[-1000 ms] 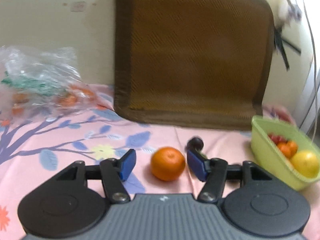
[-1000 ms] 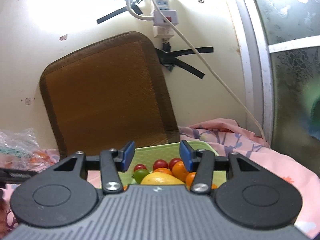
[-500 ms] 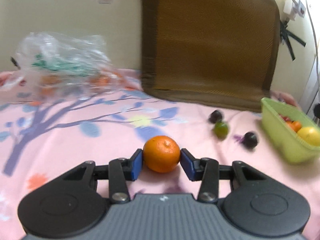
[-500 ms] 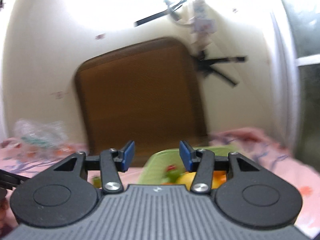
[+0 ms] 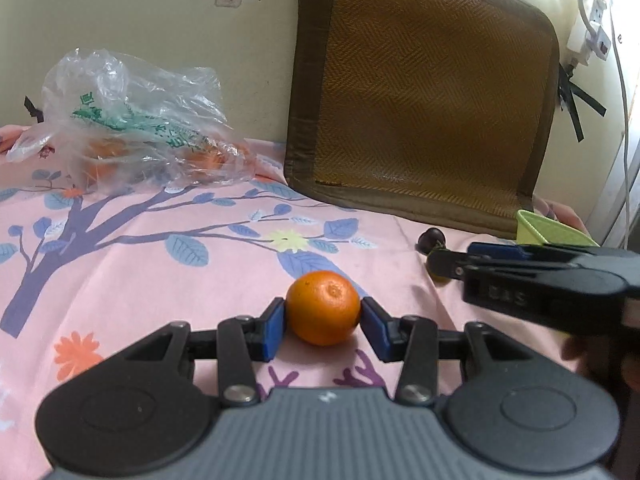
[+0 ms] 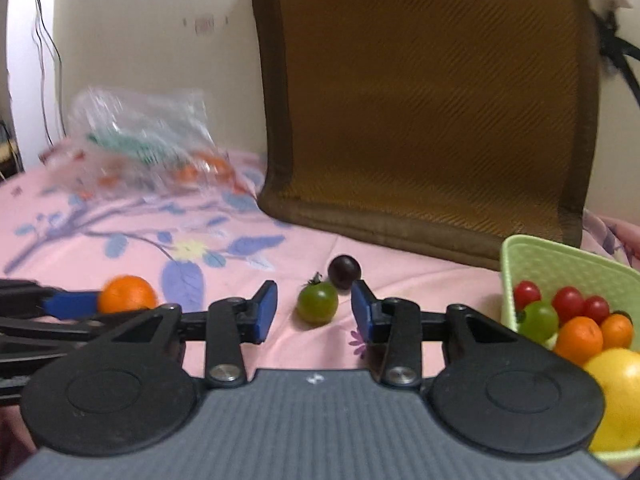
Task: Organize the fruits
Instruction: 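Grasp a mandarin with the left gripper, then grasp a dark purple tomato with the right gripper while the left holds the mandarin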
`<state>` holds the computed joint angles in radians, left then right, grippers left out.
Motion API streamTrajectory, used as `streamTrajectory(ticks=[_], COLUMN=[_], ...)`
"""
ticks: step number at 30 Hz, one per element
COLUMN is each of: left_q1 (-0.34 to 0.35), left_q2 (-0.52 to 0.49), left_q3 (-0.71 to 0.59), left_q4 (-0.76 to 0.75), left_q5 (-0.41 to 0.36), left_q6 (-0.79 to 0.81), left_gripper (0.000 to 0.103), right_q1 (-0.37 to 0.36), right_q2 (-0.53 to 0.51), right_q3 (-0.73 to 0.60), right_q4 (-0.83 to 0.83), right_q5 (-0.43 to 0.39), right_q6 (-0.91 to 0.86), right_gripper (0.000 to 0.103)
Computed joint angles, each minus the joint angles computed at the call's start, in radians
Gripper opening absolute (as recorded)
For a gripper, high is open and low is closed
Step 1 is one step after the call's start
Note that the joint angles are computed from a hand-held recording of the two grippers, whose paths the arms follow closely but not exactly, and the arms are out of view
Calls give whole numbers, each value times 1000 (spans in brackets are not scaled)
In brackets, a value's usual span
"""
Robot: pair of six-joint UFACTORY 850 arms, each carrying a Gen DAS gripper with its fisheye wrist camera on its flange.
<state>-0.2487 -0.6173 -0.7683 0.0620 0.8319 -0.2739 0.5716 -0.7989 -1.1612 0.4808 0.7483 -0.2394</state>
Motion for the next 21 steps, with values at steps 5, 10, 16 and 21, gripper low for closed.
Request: streamTrajectory(ticks=[5,10,16,21], left_q1=[6,18,28,32], left_q2=[0,-3,-4,3], left_q3=[3,-1,-5,15], left_q4=[31,70,112,182], left_q5=[12,12,12,68], left_q6=[-20,-59,-84,-89], left_gripper=[41,41,41,41], right_q1=[-45,-60,-62,-1], right_q2=[18,-39,-17,127], right_q3=[-9,-171,-150,118], right_q4=[-122,78,3,-78], right_q5=[-33,-283,-273,48], right_q6=[199,27,195,295], right_gripper=[42,41,25,25])
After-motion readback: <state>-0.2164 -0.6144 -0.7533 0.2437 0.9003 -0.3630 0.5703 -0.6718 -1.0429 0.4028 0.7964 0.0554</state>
